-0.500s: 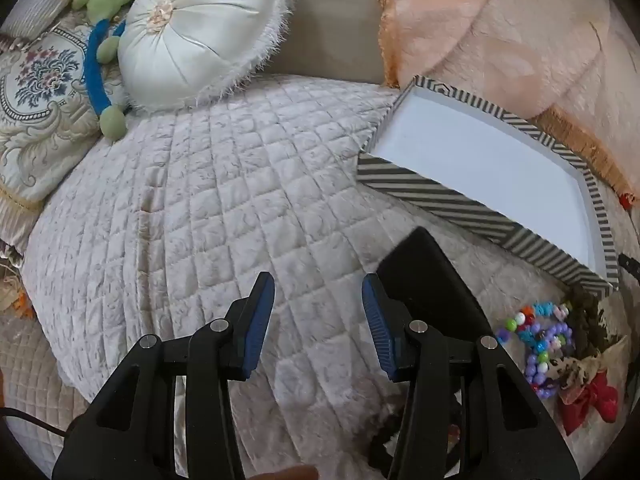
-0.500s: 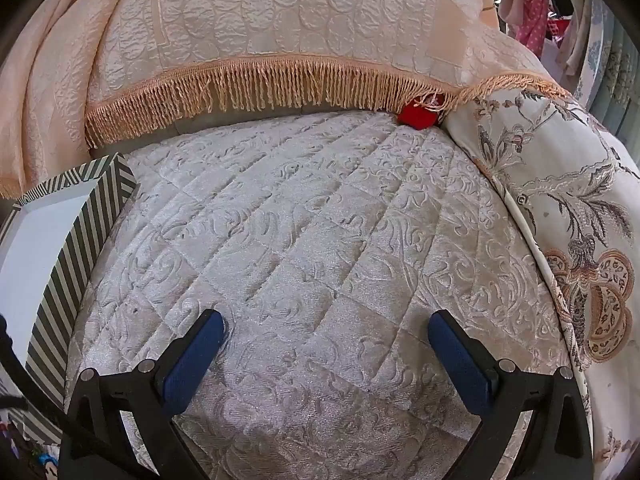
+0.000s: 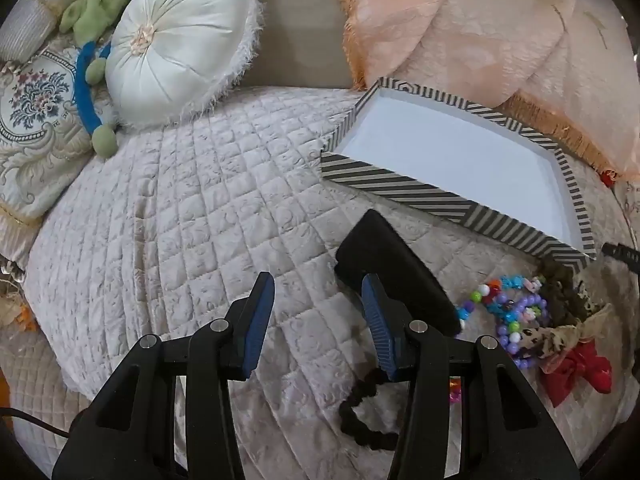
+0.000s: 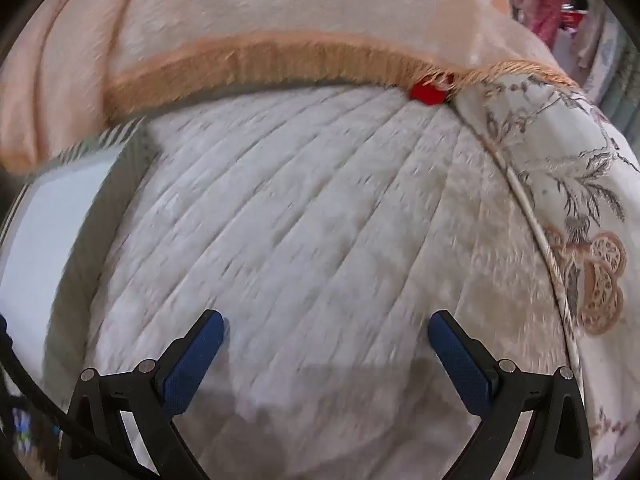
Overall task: Organize jewelry
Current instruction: 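Move both tools toward the jewelry pile beside the striped tray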
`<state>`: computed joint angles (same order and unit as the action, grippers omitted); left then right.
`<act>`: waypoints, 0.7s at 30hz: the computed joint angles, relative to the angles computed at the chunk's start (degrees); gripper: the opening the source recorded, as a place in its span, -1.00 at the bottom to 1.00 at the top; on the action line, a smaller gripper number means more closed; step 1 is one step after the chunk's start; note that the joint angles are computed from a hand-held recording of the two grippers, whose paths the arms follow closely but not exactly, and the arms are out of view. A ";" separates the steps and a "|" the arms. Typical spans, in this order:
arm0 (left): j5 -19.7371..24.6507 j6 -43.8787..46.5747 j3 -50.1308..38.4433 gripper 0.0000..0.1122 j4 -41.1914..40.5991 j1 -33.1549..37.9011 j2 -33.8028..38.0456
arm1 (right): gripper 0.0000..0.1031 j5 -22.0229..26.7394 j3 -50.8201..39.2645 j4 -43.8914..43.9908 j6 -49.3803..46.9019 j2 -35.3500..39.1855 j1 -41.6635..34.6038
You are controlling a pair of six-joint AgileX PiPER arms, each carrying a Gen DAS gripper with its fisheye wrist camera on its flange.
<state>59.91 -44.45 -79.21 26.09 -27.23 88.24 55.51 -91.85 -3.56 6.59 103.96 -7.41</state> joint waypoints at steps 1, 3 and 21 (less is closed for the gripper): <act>0.64 0.01 -0.67 -0.19 -0.29 -0.32 0.18 | 0.97 -0.44 2.90 3.00 -0.66 -2.90 -0.09; 1.72 -0.20 -1.84 -0.19 -0.46 -1.10 0.43 | 0.97 -1.07 7.42 8.61 -1.71 -7.94 0.19; 5.18 -5.26 2.58 -0.19 3.43 -9.05 -9.12 | 0.97 4.92 11.73 -11.92 24.00 -27.63 36.58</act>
<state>65.08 -49.71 -76.63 29.52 -36.28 79.12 60.44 -80.12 -15.49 30.59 76.33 29.17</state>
